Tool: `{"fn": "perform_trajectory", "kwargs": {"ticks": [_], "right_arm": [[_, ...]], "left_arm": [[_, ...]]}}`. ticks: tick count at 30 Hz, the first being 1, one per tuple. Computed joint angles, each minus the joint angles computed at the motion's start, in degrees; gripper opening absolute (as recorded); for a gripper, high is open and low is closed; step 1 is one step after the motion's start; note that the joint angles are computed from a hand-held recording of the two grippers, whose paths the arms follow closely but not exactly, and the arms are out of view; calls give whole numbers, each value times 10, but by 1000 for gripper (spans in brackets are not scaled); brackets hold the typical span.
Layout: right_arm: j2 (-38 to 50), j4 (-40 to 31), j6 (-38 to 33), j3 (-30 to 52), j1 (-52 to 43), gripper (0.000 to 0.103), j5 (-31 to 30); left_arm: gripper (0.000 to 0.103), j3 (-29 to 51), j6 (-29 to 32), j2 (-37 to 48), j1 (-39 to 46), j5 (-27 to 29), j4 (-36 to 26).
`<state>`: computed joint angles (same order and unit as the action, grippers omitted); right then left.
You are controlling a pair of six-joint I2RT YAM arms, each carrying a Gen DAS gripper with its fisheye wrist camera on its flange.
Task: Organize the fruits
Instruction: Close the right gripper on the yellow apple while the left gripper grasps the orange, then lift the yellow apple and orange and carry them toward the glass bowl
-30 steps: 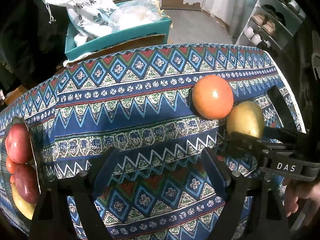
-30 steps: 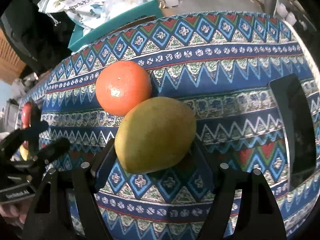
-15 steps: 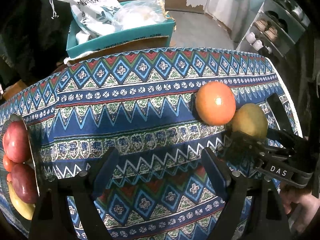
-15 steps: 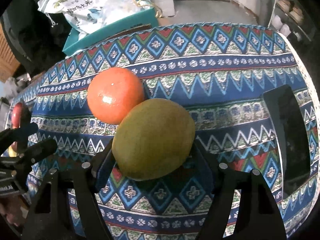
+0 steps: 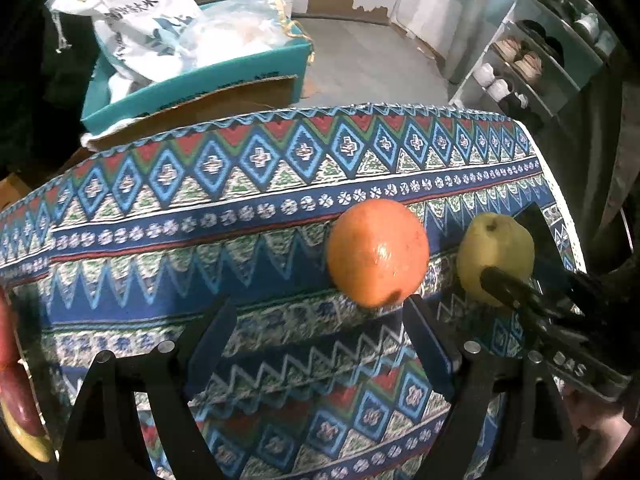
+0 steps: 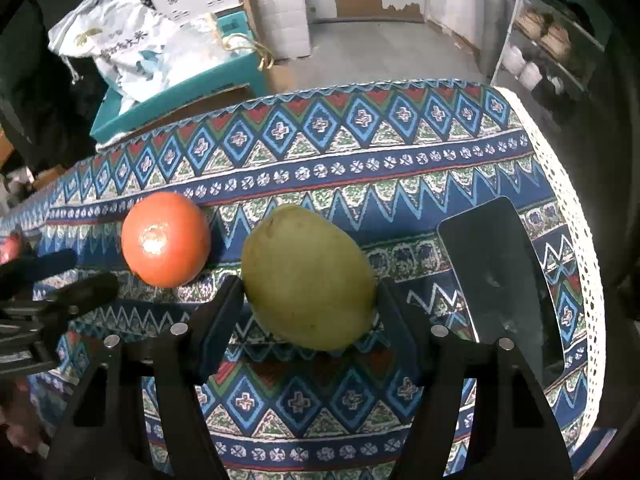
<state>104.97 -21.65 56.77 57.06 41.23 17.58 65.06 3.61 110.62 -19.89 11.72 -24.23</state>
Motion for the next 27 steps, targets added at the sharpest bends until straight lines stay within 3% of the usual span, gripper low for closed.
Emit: {"fn": "perform_trajectory", "kwargs": {"ticks": [7,15,18,22,27], "right_arm": [[-32,45,23,-47,-16,69,-47],[-72,40,40,-85,-23,68,-45],[-74,46,41,-92,-26,68,-46],[-80,52,42,-99,-30,68,-45],[-94,44,44,-104,-38,73,-36]], "left_arm": [[86,34,-33,40,-14,28,-4],[88,75,-65,84,-35,44,4],[84,87,-75,98,-39,51,4],[67,103,-83,119,-42,75,0],[66,88,-69,113,-52,66,17]]}}
